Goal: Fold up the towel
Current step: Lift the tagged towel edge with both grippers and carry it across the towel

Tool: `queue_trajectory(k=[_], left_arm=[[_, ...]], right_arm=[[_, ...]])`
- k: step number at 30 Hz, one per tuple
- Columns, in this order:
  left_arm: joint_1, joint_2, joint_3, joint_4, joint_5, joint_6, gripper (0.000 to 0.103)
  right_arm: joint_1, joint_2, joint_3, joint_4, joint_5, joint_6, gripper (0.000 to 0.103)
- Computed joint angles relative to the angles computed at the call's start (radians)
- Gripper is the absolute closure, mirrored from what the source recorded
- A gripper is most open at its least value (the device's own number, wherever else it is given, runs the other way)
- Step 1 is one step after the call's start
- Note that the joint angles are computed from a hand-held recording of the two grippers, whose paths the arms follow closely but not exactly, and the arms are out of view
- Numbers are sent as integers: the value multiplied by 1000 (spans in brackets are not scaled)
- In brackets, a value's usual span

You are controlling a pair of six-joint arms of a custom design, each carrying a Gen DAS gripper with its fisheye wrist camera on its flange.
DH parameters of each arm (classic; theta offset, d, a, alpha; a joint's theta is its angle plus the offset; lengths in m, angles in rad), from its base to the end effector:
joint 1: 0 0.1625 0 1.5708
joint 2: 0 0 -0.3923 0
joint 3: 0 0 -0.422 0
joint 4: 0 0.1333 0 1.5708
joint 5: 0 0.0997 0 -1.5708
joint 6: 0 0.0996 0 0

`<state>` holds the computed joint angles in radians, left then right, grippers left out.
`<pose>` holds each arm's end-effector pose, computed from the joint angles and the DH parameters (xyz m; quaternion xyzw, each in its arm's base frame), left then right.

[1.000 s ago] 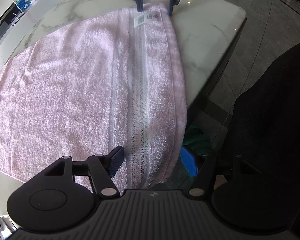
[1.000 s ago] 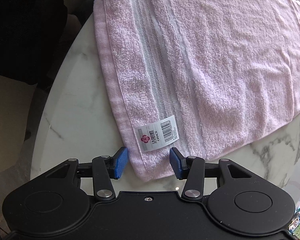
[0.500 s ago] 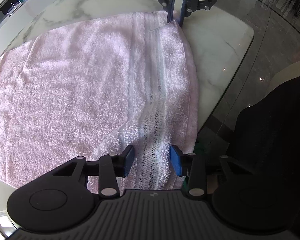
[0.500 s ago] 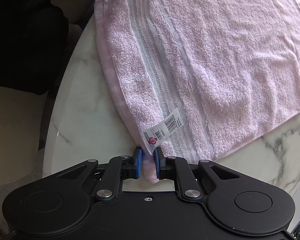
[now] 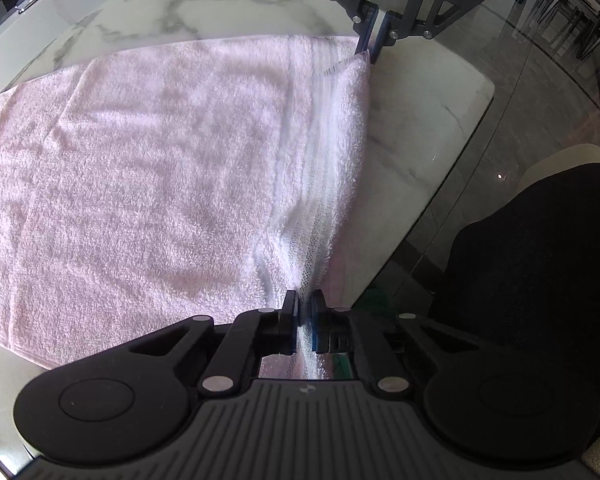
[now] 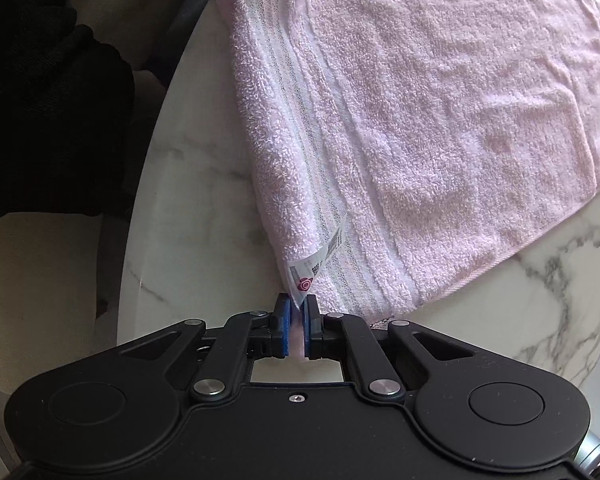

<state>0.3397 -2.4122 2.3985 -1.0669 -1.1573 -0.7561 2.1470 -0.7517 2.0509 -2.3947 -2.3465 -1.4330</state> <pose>-0.1068 -0.2216 0.3023 0.2718 0.9111 -0.0373 0.3077 0.3017 -0.3477 -0.0850 0.8071 -0.4075 -0.3509 0.2438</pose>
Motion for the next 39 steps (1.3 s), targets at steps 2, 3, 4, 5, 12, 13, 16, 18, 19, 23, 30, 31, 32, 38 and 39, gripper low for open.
queue_trajectory(k=[2, 3, 4, 5, 12, 13, 16, 18, 19, 23, 30, 31, 32, 38, 39], left_arm=[[-32, -11, -19, 37, -21, -9, 98], [-40, -13, -27, 47, -28, -8, 98], [-54, -19, -36, 65, -36, -13, 98], [-72, -25, -48, 86, -44, -23, 98], [-147, -35, -136, 226, -50, -76, 98], [-159, -33, -150, 250, -47, -86, 98], [-189, -18, -196, 316, -35, -120, 98], [-215, -6, -229, 361, -33, -150, 98], [-221, -4, -243, 382, -30, -161, 98], [-251, 19, -305, 469, -20, -202, 98], [-225, 68, -382, 510, 21, -146, 98], [-218, 78, -393, 507, 25, -126, 98], [-221, 86, -406, 511, 24, -116, 98], [-193, 118, -460, 505, 29, -50, 98], [-184, 128, -473, 507, 35, -35, 98]], right_arm=[[38, 21, -48, 76, 25, 65, 98], [55, 26, -64, 110, 37, 93, 98], [67, 26, -71, 132, 49, 114, 98], [80, 23, -78, 161, 64, 137, 98], [49, -71, -163, 341, 109, 134, 99], [16, -140, -168, 392, 105, 103, 99], [-52, -233, -166, 410, 113, 43, 99], [-51, -240, -182, 408, 160, 76, 99], [-53, -235, -193, 400, 179, 85, 99], [-33, -228, -229, 390, 248, 208, 99], [4, -243, -311, 509, 369, 328, 99], [8, -240, -320, 514, 381, 338, 99], [12, -241, -331, 529, 398, 345, 99], [18, -257, -396, 656, 477, 380, 99], [22, -264, -412, 690, 491, 392, 99]])
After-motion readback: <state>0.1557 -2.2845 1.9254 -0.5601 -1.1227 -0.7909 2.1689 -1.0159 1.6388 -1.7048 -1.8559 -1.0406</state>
